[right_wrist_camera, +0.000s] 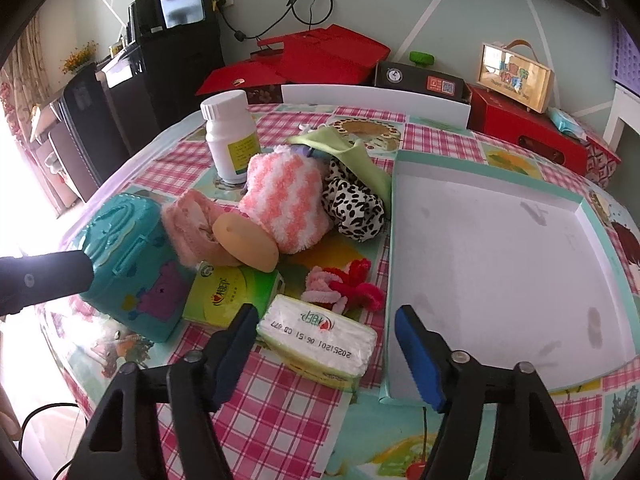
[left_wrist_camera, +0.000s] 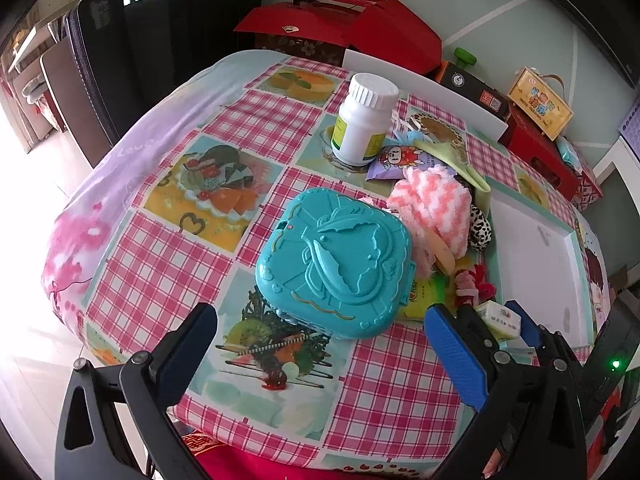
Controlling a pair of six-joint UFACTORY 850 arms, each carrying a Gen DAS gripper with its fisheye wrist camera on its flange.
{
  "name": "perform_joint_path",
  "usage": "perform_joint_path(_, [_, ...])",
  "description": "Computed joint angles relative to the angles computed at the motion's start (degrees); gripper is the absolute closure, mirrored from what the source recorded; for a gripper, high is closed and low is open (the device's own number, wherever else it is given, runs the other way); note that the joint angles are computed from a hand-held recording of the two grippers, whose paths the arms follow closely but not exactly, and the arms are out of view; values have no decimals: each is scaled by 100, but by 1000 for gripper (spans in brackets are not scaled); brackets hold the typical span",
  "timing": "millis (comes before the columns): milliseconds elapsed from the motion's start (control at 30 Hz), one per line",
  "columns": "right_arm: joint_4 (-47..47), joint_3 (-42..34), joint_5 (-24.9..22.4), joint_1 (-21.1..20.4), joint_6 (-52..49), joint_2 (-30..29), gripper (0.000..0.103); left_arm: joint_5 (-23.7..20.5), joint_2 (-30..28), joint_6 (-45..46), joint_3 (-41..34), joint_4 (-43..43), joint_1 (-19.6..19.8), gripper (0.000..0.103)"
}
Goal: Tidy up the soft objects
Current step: 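Grasp the white tissue pack with the right gripper while the left gripper approaches the pink striped towel, then grasp and lift the pink striped towel with the left gripper while the right gripper holds the tissue pack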
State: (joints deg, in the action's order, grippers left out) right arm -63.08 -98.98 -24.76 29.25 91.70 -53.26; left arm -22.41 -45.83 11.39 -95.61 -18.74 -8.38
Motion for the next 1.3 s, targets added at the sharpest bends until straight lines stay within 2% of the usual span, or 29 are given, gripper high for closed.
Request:
perform_joint_path(100, [-146,101,45,-19,251,69,48,26,25,55,21,-70,4,0])
perform_joint_path(233, [-301,237,205,-46,461,174,52,74,115,236,73,-242,27,0])
perform_joint_path(400, [-698,362,269,-39,826,319,52,112,212,539,33,-523,55,0])
perform_joint_path(600, [-1097,512,380,-109,1302,537,52,-226,26,889,-483,-791,36,0])
perform_joint_path(700, [-1169,495,299,-160,1327,613,52,-896,-375,1122,-1224,-1001,45,0])
perform_joint_path(800, [-1580,563,367,-246,1792,738,52,-1550,-876,936,-2136,-783,14,1])
perform_joint_path(867, [-1524,517,295,-301,1754,764,52,-1806,-1158,666,-2666,-451,-45,1])
perform_joint_path(967, [-1317,416,277,-404,1587,775,52,-2119,-1547,434,-3368,-240,-141,1])
perform_joint_path(1167, [-782,213,137,-645,1121,778,52,-2471,-2206,-248,-4402,245,-377,1])
perform_joint_path(1233, [-905,254,104,-721,1296,831,52,-2564,-2413,-474,-4708,475,-468,9])
perform_joint_path(1300, [-1015,328,82,-801,1467,892,52,-2728,-2702,-687,-5155,759,-564,11])
